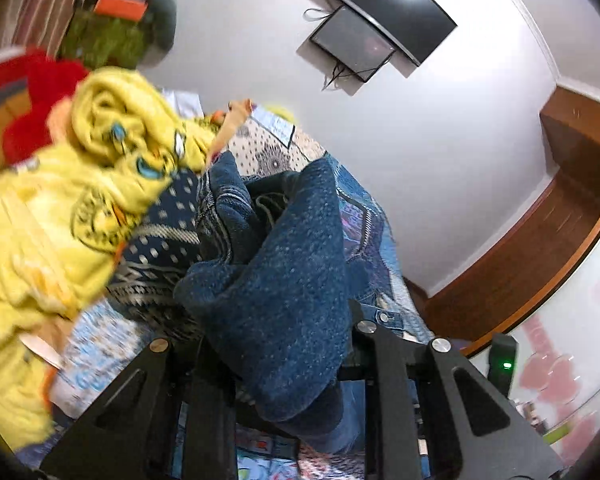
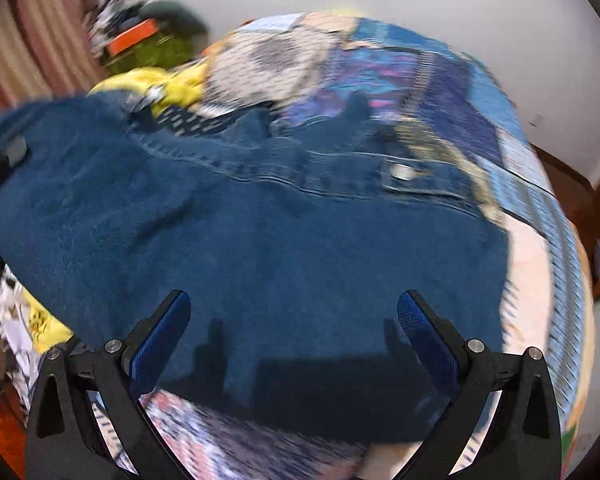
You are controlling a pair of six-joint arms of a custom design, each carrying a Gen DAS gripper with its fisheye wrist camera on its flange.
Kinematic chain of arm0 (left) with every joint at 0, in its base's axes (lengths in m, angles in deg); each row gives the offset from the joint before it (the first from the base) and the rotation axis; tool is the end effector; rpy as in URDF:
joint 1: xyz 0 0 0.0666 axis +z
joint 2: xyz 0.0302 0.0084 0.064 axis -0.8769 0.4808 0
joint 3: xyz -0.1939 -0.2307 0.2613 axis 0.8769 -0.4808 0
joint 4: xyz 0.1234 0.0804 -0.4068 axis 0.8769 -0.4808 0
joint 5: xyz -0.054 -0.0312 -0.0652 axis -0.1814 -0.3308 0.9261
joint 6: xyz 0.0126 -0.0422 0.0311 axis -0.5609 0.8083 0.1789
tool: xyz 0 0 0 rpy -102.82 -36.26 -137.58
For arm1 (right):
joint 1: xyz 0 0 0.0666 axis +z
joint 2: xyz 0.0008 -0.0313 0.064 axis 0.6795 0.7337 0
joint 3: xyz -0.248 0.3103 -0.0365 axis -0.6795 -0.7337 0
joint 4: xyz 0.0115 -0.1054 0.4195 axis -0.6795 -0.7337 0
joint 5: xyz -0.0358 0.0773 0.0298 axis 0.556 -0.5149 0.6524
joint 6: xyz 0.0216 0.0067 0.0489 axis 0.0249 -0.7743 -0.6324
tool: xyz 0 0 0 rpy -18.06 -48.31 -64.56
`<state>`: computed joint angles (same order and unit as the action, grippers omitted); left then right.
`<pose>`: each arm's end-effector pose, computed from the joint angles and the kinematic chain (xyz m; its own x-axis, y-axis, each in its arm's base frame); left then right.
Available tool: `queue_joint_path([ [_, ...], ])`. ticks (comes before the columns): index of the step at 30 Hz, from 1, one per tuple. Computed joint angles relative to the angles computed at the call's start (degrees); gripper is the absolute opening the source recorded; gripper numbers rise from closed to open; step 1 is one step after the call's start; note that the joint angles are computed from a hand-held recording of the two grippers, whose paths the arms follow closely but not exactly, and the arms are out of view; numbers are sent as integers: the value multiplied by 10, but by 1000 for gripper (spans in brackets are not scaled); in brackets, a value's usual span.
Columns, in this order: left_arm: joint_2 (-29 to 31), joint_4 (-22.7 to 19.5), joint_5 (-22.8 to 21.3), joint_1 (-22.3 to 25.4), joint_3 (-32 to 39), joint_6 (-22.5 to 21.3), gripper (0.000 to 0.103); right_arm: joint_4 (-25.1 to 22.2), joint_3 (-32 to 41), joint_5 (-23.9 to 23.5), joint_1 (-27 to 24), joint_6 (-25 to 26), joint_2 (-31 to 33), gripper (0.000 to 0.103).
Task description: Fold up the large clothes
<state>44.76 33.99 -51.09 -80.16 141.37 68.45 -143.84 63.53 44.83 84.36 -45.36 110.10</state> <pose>0.4538 -0.1628 0.6499 -0.6264 -0.3835 -0.6787 0.1378 0.8025 -0.5806 0.4068 0.3507 0.6482 -0.8413 -0.1272 -0.5254 -0.2025 0.9753 0.0880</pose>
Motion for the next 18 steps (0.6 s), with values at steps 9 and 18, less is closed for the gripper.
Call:
queue_joint_path([
  [9,13,-43,-41,-25,14,-26,21,5,-4,-20,27,14,53,103],
  [18,74,-76,-63,-79,120,-40,21,27,-39,-56,-6,24,-7,103],
])
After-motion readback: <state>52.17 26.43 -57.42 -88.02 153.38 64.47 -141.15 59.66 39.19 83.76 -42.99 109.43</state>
